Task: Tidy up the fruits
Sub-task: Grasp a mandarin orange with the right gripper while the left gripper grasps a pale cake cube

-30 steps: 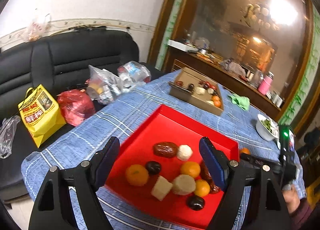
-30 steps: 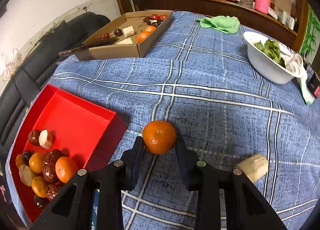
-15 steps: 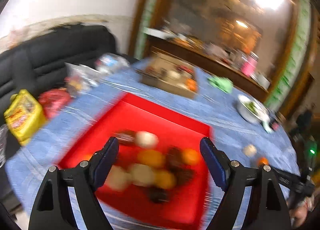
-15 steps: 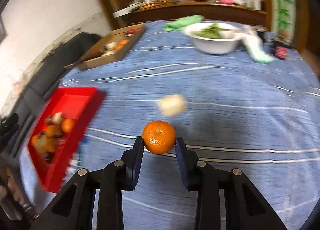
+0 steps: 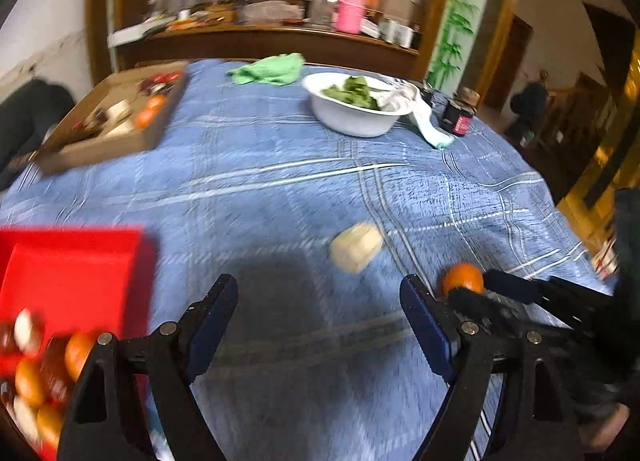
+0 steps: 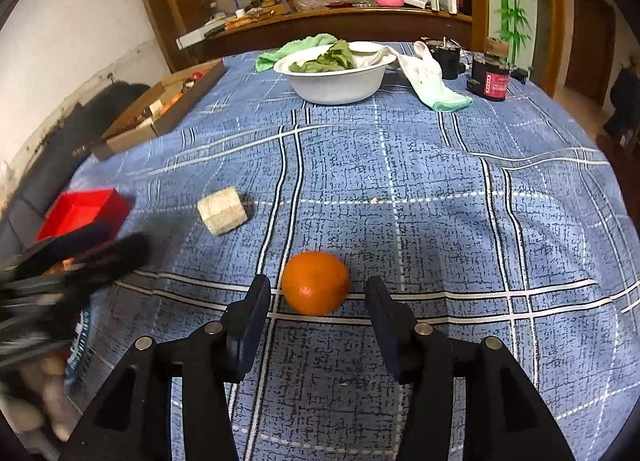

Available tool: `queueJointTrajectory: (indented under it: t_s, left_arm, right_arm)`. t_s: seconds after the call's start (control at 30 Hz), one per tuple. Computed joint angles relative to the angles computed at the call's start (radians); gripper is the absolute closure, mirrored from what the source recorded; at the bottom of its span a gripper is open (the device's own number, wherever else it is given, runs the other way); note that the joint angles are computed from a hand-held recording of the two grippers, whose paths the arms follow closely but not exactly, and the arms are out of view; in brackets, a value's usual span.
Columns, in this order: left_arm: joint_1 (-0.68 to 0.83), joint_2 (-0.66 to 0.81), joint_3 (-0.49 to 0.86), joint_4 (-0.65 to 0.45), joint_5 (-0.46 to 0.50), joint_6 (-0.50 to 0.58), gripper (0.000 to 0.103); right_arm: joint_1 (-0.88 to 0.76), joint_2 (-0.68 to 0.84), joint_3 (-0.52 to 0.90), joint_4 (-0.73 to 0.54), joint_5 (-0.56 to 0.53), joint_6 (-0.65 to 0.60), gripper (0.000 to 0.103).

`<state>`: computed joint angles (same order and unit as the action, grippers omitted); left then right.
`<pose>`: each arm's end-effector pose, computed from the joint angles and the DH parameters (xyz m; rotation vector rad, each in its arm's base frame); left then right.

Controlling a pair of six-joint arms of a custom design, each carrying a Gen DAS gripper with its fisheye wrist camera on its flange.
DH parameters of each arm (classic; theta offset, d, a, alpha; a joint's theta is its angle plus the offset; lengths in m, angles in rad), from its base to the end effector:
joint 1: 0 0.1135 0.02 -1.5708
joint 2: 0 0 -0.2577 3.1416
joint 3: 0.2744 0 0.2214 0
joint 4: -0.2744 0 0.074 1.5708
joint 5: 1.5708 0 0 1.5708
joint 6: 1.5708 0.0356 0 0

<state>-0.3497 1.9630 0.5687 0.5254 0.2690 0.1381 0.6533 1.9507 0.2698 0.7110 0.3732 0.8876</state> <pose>0.2644 -0.1065 0.0696 0.7063 2.3379 -0.4225 0.1765 0.1188 0.0460 0.4291 2.4189 0.1969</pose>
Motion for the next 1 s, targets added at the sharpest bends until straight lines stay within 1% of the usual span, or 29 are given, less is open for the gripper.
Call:
queueJointTrajectory:
  t_s: [0.1,0.2,0.3,0.4,0.53,0.73,0.8,0.83,0.87,0.9,0.93,1.0]
  left_arm:
    - [-0.065,0.073,0.085,-0.002,-0.050,-0.010,0.021]
    - [-0.087,0.111,0.147,-0.022,-0.059,-0.016,0.031]
    - [-0.086,0.129,0.162,-0.018,-0.043,-0.011,0.032]
    - [-0.085,0.148,0.180,-0.039,-0.027,0.005,0.032]
    - [-0.088,0.162,0.201,-0.060,-0.024,0.009,0.032]
    - [-0.106,0.168,0.193,-0.034,-0.086,0.018,0.032]
    - [-0.123,0.168,0.189,-0.028,-0.121,0.027,0.033]
    - [-0.136,0.169,0.189,-0.028,-0.146,0.033,0.042]
    - [-0.146,0.173,0.193,-0.038,-0.160,0.044,0.055]
    - [-0.151,0.176,0.197,-0.046,-0.160,0.053,0.060]
    - [-0.157,0.177,0.198,-0.053,-0.160,0.061,0.068]
    - [-0.165,0.173,0.189,-0.045,-0.175,0.068,0.069]
  right_arm:
    - [-0.016,0.003,-0.010,0.025,-0.014,-0.002,0.050]
    - [-0.024,0.014,-0.008,0.038,-0.034,-0.008,0.050]
    - [-0.026,0.026,0.003,0.038,-0.045,-0.017,0.050]
    - [-0.032,0.045,0.014,0.042,-0.055,-0.024,0.050]
    - [-0.024,0.051,0.023,0.035,-0.042,-0.020,0.050]
    - [-0.016,0.057,0.035,0.020,-0.026,-0.019,0.050]
    - [-0.009,0.059,0.046,0.002,-0.012,-0.020,0.050]
    - [-0.003,0.060,0.054,-0.013,-0.003,-0.022,0.050]
    - [0.004,0.061,0.064,-0.030,0.008,-0.022,0.050]
    - [0.012,0.062,0.076,-0.052,0.022,-0.023,0.050]
    - [0.018,0.063,0.085,-0.069,0.031,-0.024,0.050]
    - [0.032,0.062,0.107,-0.112,0.051,-0.025,0.050]
